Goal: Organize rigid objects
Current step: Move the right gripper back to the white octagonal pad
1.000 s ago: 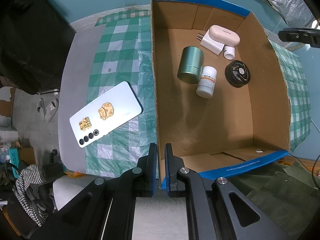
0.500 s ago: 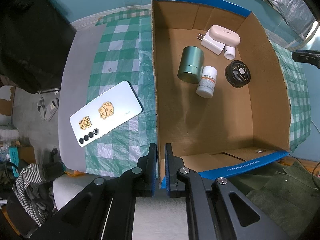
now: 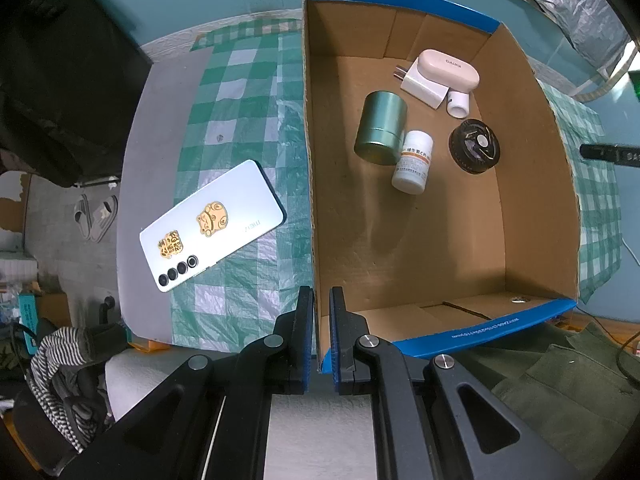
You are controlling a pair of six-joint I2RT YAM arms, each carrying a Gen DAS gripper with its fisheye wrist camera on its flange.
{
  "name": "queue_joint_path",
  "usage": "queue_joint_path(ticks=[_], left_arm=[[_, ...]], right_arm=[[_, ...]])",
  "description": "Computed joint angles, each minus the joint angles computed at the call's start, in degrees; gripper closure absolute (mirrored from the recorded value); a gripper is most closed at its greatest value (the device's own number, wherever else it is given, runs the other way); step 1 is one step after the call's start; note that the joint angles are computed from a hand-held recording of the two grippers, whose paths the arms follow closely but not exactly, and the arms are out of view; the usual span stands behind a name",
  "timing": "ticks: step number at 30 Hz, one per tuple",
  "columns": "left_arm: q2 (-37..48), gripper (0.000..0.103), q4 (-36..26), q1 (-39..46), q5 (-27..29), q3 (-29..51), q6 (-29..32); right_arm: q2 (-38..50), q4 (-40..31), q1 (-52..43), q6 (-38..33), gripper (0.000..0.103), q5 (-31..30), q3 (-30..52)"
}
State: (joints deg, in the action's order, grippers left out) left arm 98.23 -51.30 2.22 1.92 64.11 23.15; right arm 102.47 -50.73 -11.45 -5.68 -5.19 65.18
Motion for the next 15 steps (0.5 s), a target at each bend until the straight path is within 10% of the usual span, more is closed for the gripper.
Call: queue_joint_path(ticks=[15], left_arm=[[-0.58,0.096,0.06,0.36,0.12,-0.55,0.69]], right_arm=[[7.11,9.66,-5.95,4.73,0.038,-0.35,-6.96]])
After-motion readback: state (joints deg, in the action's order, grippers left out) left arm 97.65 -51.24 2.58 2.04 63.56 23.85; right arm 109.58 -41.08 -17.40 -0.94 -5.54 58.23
